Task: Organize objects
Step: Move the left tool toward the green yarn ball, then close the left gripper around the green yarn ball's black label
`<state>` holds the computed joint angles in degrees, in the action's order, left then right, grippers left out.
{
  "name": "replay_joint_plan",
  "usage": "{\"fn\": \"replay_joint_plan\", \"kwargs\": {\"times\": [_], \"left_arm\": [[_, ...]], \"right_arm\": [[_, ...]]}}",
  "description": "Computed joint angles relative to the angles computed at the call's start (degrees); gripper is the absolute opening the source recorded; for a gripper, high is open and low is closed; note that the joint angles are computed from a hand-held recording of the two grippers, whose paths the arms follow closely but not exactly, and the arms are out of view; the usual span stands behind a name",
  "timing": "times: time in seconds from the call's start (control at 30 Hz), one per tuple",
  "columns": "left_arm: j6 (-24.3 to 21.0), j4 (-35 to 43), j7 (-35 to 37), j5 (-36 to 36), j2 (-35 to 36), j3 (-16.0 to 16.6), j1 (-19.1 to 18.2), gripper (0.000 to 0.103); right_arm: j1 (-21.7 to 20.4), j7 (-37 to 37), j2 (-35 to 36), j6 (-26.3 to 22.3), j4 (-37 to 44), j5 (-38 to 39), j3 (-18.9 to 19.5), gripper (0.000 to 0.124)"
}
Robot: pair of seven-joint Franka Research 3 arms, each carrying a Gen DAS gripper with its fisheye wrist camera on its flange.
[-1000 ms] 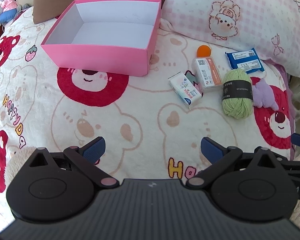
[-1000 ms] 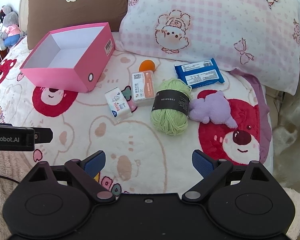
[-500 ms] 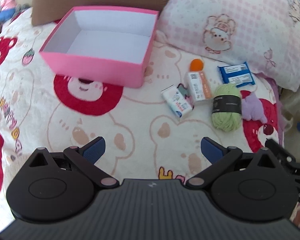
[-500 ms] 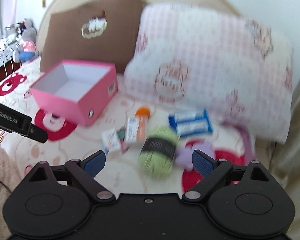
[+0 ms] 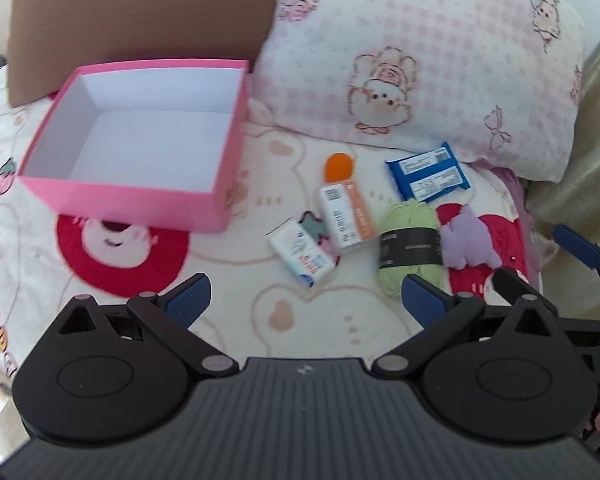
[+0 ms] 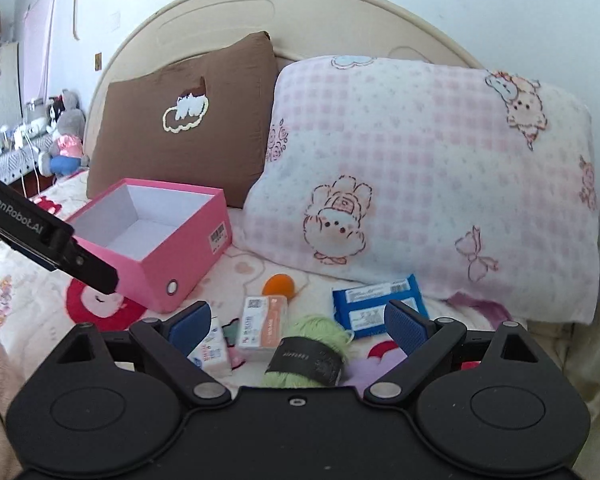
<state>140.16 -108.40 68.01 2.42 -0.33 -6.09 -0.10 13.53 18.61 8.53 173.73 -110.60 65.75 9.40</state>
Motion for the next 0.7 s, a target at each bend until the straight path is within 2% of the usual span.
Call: {"fn": "replay_joint_plan", "kwargs": {"times": [0.13, 0.23, 0.27, 0.3, 0.33, 0.37, 0.47, 0.53, 0.57, 0.63, 0.67, 0.7], "left_arm": [[0.9, 3.3, -0.9, 0.2, 4.0, -0.5, -0.4, 0.103], [3.0, 4.7, -6.8, 1.6, 6.3, -0.3, -0.5, 0.103], [3.4, 5.3, -7.5, 2.5, 7.1, -0.4, -0.5, 0.103], [4.0, 5.6, -6.8, 2.2, 7.7, -0.6, -0.4, 0.103], [4.5, 5.9, -6.0, 1.4, 8.2, -0.9, -0.2, 0.103], [5.4, 6.1, -5.1, 0.0, 8.9, -1.2, 0.0, 0.103], [9.2, 5.7, -2.4, -4.4, 10.3, -2.2, 0.8, 0.103], [11.2, 5.5, -2.8, -2.9, 11.2, -2.1, 0.2, 0.103], [12.0, 5.4, -3.5, -1.4, 11.7, -1.8, -0.2, 0.103], [13.7, 5.1, -3.8, -0.8, 12.5, -2.1, -0.4, 0.103], [14.9, 4.8, -2.3, -2.3, 13.0, -2.9, 0.1, 0.103], [15.6, 4.7, -0.7, -4.1, 13.4, -3.6, 0.7, 0.103]], "right_arm": [[-1.2, -10.4, 2.3, -0.9, 2.4, 6.4, 1.7, 0.095], [-1.0, -18.0, 4.5, 1.8, 4.1, 10.9, 2.9, 0.095], [-1.3, -21.9, 5.5, 2.4, 5.1, 13.6, 3.6, 0.096], [-1.5, -21.8, 6.1, 2.1, 5.5, 13.1, 3.8, 0.096], [-0.1, -17.7, 7.0, 1.4, 5.8, 8.9, 1.9, 0.095], [1.2, -9.6, 7.7, -0.5, 5.9, 1.4, -0.3, 0.095], [1.3, 5.1, 9.4, -8.0, 7.8, -9.1, -3.1, 0.095], [1.3, 11.4, 10.6, -11.5, 9.1, -15.0, -4.2, 0.095], [1.9, 14.1, 11.0, -10.7, 8.8, -18.0, -4.8, 0.094], [5.6, 21.6, 11.8, -2.5, 6.7, -24.7, -7.6, 0.093], [7.0, 24.9, 12.3, -0.8, 6.0, -27.5, -9.1, 0.093], [6.4, 26.7, 12.6, -1.7, 6.1, -28.0, -8.9, 0.093]]}}
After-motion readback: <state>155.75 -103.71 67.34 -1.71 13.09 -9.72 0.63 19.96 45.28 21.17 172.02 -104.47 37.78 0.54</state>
